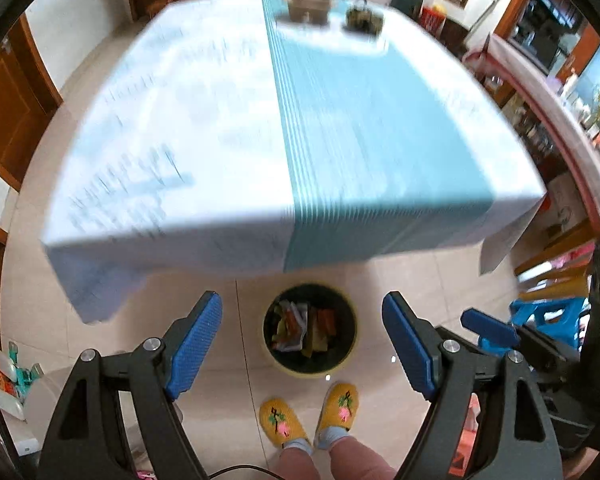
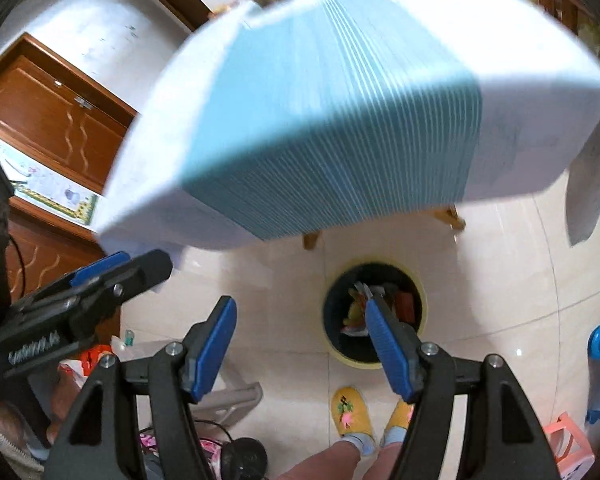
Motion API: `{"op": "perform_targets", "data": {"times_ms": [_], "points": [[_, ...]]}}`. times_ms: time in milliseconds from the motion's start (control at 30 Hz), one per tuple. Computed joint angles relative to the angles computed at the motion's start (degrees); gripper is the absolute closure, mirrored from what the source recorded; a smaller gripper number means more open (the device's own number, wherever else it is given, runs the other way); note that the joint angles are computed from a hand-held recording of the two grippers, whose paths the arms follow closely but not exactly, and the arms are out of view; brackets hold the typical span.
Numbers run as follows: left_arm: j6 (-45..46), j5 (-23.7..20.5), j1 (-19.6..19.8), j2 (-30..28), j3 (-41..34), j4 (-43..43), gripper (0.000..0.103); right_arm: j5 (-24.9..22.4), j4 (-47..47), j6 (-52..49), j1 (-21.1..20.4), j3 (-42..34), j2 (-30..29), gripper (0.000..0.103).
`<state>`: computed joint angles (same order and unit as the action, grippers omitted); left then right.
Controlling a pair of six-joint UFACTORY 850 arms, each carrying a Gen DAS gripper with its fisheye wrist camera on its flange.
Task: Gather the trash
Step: 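Raise both open grippers back over the table, then grasp the brown pulp tray with the left gripper while the right grasps the crumpled foil bag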
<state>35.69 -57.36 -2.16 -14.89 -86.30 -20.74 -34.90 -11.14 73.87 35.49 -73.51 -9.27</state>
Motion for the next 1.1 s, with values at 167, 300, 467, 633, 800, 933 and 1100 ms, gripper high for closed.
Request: {"op": "perform_targets", "data": {"times_ms": [167, 300, 467, 633, 800, 933, 1100], "points": [[-1.0, -3.1, 0.7, -0.7, -8.1, 0.9, 0.022, -5.7, -4.3, 2.5, 1.3, -7.6, 0.0, 0.036], [-1.3, -4.7, 1.6, -1.8, -14.0, 0.2, 0.022, -8.8, -7.7, 3.8, 2.1, -12.6, -1.0, 0.036], [-1.3, -7.5, 2.2, -4.0, -20.8, -0.6, 0.022, -12.3, -12.0, 4.2, 2.4, -18.8, -3.1, 0.036], [-0.4, -8.3, 2.4, -6.9, -27.2, -2.7, 0.022, -15.1, -16.3, 4.2, 2.0, -24.5, -5.3, 0.036], [-2.3, -10.9, 2.1, -12.1, -35.8, -2.9, 0.022, -16.8, -18.3, 2.5, 0.4, -29.1, -7.4, 0.036], [-3.4, -13.3, 1.2, -17.7, -44.4, -2.4, 0.024, -17.4, -18.1, -0.1, -1.4, -32.1, -9.0, 0.036], [-9.3, -17.1, -0.8, -27.9, -59.9, 0.0, 0.025, -16.9, -14.2, -5.4, -6.0, -34.6, -10.9, 0.036]]}}
